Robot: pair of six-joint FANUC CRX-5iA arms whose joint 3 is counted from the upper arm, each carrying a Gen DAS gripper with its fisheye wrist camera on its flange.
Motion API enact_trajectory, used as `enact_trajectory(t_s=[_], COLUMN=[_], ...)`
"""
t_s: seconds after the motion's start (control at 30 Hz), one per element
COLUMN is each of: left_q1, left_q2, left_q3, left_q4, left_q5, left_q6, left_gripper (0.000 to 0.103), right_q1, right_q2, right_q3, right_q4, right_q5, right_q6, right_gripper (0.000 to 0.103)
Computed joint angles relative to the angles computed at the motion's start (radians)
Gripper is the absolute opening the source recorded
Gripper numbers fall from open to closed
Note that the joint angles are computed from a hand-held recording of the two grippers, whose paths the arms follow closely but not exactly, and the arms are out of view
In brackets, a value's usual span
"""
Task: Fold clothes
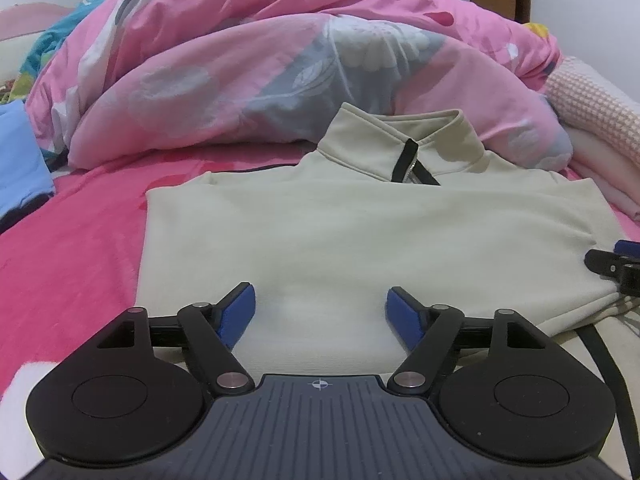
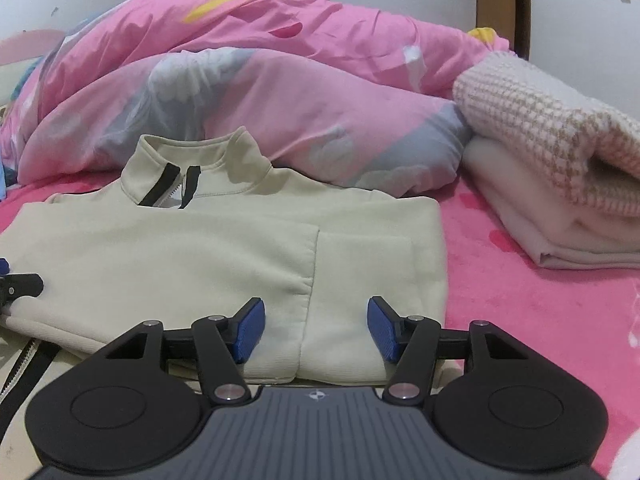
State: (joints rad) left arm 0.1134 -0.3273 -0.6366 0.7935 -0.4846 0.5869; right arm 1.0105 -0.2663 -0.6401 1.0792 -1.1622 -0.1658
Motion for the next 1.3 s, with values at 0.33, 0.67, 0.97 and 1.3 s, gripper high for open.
enact_trajectory(t_s=[0.33,0.67,0.97,1.3], left_q1=[-0.007,-0.011,-0.015,-0.015], left_q2=[0.001,0.000,0.000,-0.001], left_q3=[0.006,0.000,-0.004,-0.004], left_q4=[-0.055,-0.048,-0.044,-0.046], left_q5=[0.025,0.034,0.041,0.041], left_q6=[0.059,0.050,0.045,0.048], left_gripper=[0.101,0.102,0.103,0.103], right_q1=[0.007,0.006,0.008,0.008], right_q2=[-0.002,-0.004,-0.004,-0.004], right_q3=[-0.010,-0.016,-0.016,-0.019], right_q4=[0.014,0.017,0.017,0.019], right_q5=[-0.006,-0.004,-0.007,-0.005], right_q6=[-0.009,-0.011,-0.014,-0.016], right_gripper=[0.060,0.060,0.060,0.061])
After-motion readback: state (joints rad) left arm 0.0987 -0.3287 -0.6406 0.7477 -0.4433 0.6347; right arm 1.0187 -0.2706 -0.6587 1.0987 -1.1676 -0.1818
